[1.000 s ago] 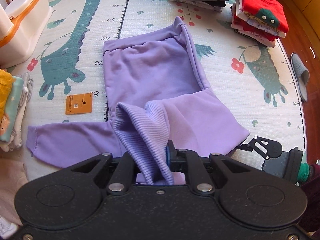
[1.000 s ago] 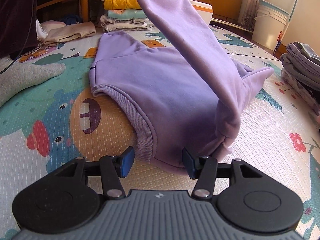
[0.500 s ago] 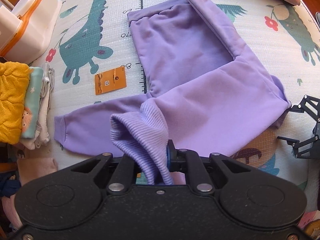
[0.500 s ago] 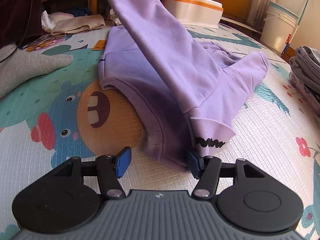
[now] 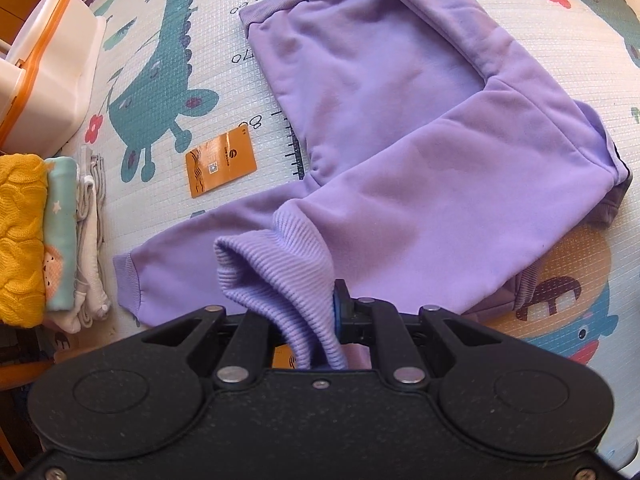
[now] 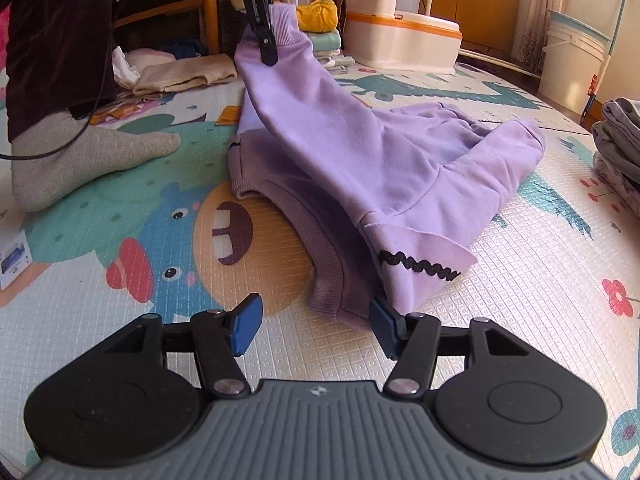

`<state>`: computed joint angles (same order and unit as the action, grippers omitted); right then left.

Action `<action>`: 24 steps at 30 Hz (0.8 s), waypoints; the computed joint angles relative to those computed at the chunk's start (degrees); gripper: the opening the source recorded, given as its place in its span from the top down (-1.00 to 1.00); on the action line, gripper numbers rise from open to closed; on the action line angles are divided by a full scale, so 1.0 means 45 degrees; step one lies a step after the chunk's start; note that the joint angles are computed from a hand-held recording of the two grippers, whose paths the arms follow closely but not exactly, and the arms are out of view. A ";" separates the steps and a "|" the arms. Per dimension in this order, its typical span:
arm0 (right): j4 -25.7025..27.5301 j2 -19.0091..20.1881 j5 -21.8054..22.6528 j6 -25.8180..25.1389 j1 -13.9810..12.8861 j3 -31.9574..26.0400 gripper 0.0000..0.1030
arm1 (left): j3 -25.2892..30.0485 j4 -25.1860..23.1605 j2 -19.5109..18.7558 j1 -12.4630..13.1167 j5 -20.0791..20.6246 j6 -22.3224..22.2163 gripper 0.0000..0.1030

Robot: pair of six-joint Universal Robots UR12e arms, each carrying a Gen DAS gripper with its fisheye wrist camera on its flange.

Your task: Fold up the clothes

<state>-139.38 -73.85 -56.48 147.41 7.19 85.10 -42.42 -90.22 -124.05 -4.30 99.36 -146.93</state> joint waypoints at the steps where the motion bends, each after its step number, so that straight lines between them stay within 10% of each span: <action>1: -0.0385 -0.0008 0.0012 0.0235 -0.0037 0.0035 -0.11 | -0.0070 0.0086 0.0026 -0.0016 0.0053 0.0114 0.84; 7: -0.1554 0.0597 -0.0657 0.0684 0.0201 -0.0523 -0.15 | -0.0301 0.0144 0.0103 -0.0068 0.0290 0.0271 0.84; 10: 0.0260 0.0922 -0.1030 -0.0312 0.0428 -0.1134 -0.20 | -0.0437 0.0062 0.0163 -0.0063 0.0330 0.0267 0.84; 24: 0.1515 0.0878 -0.1405 -0.1423 0.0576 -0.1343 -0.34 | -0.0912 -0.0787 0.0004 -0.0045 0.0723 0.0079 0.83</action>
<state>-132.57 -69.90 -62.80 141.01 9.79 79.06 -46.52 -93.76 -124.03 -4.51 102.61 -146.58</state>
